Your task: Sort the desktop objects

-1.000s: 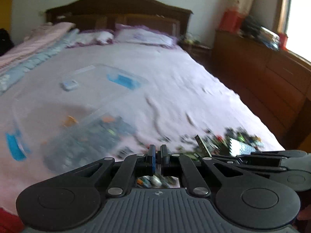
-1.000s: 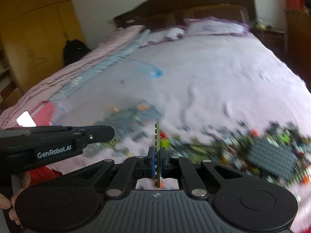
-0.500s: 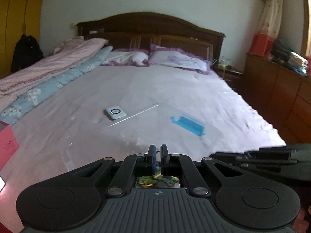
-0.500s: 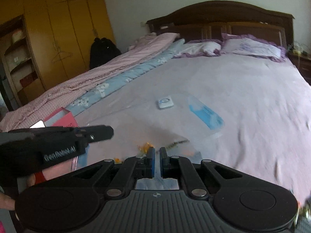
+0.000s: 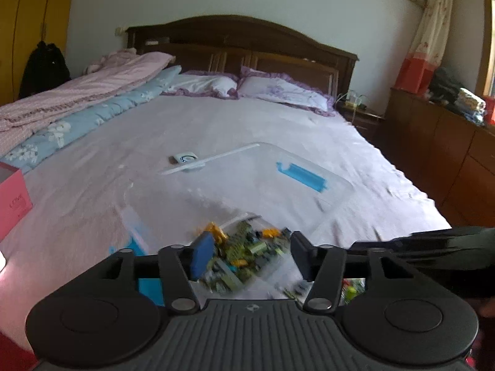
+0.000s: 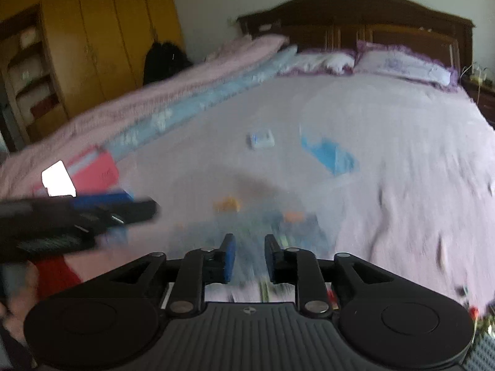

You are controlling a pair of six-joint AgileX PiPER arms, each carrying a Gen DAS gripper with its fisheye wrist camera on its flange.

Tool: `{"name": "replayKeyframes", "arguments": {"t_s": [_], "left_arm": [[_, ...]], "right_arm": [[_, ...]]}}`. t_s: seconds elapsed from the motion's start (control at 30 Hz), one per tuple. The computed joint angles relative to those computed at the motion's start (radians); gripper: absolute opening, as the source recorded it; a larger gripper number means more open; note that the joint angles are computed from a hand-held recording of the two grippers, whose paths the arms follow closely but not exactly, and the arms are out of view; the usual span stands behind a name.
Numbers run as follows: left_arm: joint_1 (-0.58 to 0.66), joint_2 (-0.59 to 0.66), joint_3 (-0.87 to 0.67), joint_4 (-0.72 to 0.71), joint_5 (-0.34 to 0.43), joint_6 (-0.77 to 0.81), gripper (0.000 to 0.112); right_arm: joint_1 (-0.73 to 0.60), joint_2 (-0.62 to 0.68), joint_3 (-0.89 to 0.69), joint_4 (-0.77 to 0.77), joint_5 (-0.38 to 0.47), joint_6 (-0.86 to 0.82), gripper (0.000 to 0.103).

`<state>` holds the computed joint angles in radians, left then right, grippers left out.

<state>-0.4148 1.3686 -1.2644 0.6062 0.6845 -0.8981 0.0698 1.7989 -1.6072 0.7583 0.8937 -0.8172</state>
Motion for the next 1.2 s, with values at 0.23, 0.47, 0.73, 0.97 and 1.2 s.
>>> {"name": "replayKeyframes", "arguments": {"t_s": [0.23,0.47,0.73,0.97,1.2], "left_arm": [[-0.215,-0.087,0.123,0.122,0.133,-0.14,0.075],[-0.24,0.005,0.16,0.012,0.04,-0.033,0.062],[-0.201,0.199,0.115,-0.147,-0.036,0.083,0.044],[-0.165,0.248,0.102,-0.2,-0.04,0.119,0.044],[-0.172,0.247,0.112,-0.175,-0.064,0.103,0.035]], "right_arm": [[0.033,0.143,-0.056,-0.147,0.057,0.066,0.025],[0.068,0.206,-0.033,-0.232,0.006,0.076,0.014],[0.034,0.118,0.07,-0.247,-0.047,0.033,0.007],[-0.036,0.178,0.019,-0.162,0.041,0.044,0.009],[-0.065,0.208,-0.008,-0.115,0.081,0.034,0.009]]}}
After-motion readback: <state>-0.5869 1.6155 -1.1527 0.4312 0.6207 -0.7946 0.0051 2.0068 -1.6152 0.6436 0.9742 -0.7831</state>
